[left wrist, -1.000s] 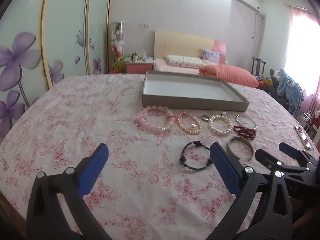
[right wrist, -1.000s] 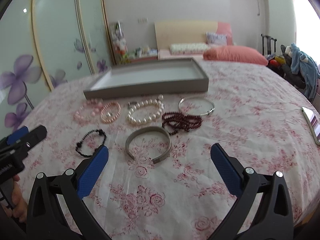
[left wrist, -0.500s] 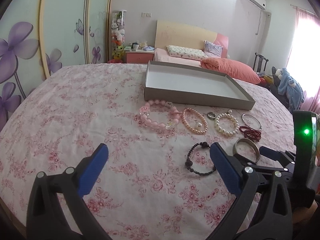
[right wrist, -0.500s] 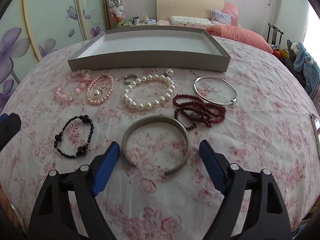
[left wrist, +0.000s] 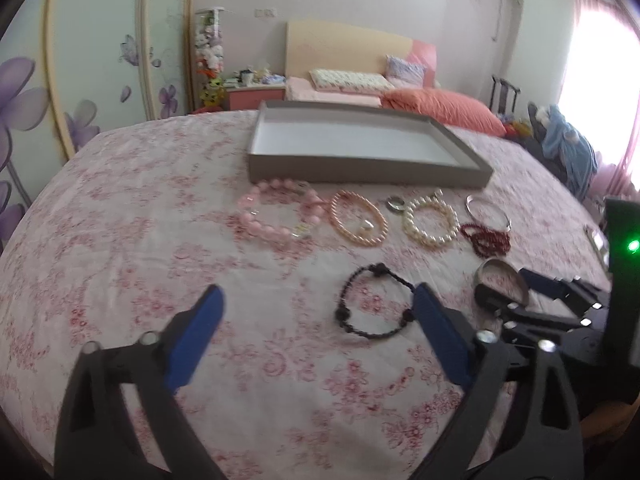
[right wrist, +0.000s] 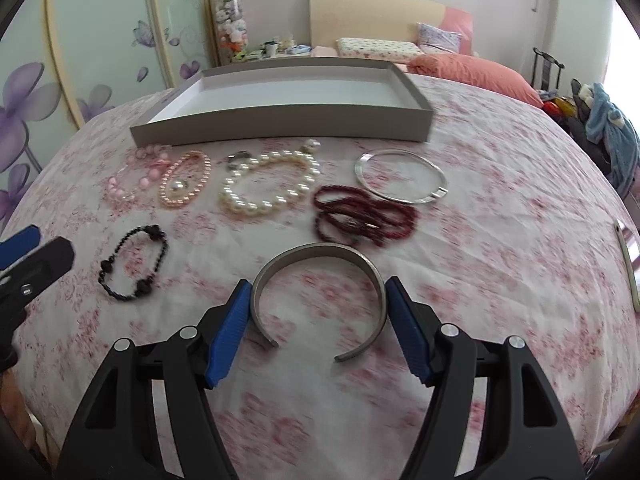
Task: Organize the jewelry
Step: 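Grasp the black beaded bracelet with the left tool while the right tool grasps the grey metal cuff, then lower the grey cuff into the tray with the right tool while the left tool drops the black bracelet there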
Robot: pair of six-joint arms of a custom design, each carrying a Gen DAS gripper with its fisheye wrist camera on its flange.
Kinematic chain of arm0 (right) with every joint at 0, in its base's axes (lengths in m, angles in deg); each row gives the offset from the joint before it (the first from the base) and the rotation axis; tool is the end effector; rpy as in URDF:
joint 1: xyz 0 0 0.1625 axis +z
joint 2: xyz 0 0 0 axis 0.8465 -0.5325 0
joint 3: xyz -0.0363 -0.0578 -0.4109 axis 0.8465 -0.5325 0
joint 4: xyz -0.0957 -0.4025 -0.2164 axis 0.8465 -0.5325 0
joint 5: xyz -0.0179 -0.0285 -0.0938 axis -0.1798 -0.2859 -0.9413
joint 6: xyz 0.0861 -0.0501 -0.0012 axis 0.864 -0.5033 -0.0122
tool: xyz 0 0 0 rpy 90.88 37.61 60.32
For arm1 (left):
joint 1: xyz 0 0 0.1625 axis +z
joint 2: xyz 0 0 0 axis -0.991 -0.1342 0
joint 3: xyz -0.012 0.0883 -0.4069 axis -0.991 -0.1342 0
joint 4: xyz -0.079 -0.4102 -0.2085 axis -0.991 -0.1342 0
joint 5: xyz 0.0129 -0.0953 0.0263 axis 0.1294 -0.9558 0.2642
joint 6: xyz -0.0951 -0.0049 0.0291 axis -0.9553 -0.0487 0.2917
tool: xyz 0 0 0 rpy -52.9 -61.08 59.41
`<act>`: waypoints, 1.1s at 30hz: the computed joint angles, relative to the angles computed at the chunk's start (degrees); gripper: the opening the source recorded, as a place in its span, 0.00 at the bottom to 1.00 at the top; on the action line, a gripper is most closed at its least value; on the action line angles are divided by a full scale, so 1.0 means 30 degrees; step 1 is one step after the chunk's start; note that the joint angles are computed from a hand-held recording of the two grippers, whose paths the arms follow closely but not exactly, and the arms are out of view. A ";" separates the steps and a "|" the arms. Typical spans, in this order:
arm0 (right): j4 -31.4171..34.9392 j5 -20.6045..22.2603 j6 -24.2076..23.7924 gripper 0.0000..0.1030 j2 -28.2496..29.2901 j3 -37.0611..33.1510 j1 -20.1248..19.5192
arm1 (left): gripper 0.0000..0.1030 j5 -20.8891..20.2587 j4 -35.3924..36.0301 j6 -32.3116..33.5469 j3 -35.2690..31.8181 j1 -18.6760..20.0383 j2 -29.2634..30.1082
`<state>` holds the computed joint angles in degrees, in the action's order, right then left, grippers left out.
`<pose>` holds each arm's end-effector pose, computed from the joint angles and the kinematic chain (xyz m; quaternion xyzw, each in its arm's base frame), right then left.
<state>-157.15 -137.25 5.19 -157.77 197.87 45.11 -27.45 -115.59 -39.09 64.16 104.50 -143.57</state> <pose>0.1387 -0.3457 0.1791 0.0235 -0.8500 0.3616 0.3822 -0.2947 -0.3404 0.0443 0.2899 0.8774 -0.2892 0.2499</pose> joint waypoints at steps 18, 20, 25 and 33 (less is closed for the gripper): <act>-0.0860 0.0661 0.0071 0.66 -0.0924 0.0893 -0.0431 | 0.19 -0.1359 0.2289 -0.1305 -0.1399 0.0885 0.1437; -0.0762 0.0739 0.0125 0.66 -0.1011 0.0939 -0.0412 | 0.12 -0.1449 0.2261 -0.1290 -0.1403 0.0906 0.1419; -0.0836 0.0956 0.0160 0.66 -0.1152 0.1078 -0.0375 | 0.12 -0.1589 0.1914 -0.1487 -0.1080 0.0924 0.1060; -0.1733 0.1433 -0.0371 0.66 -0.1152 0.1143 -0.0058 | 0.12 -0.1044 0.0836 -0.1256 -0.0380 0.0386 0.0069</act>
<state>-162.35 -132.95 4.07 -161.23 201.29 44.94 -30.58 -113.08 -42.86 63.02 105.66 -143.36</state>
